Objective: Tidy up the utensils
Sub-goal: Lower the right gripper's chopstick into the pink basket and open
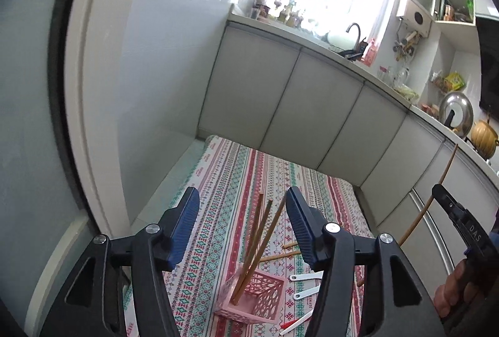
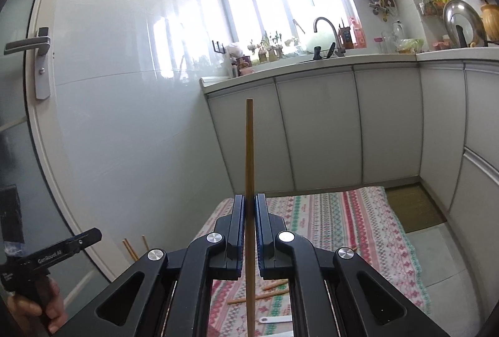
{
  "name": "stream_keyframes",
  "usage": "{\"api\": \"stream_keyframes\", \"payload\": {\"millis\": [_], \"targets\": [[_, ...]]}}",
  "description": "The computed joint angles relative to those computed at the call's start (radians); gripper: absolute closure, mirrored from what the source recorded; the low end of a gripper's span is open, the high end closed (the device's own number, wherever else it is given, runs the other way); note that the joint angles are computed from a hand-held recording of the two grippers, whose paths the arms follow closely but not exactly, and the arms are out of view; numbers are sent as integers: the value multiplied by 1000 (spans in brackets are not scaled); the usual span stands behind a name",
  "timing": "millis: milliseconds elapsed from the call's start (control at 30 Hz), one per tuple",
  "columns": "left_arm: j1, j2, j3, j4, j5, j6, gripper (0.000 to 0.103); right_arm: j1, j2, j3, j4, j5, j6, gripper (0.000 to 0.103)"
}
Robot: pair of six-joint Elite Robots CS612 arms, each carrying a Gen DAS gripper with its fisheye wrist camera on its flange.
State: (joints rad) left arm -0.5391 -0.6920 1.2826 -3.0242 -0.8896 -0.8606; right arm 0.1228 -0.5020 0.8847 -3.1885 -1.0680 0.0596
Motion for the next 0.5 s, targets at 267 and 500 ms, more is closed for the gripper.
{"api": "stream_keyframes", "payload": {"millis": [267,500], "targets": [[-4,-51,53,99,-25,-81,40,24,8,-8,-21,61,11,97],[12,-59,71,134,-65,-149,39,48,51,-59,-31,63,61,97]]}}
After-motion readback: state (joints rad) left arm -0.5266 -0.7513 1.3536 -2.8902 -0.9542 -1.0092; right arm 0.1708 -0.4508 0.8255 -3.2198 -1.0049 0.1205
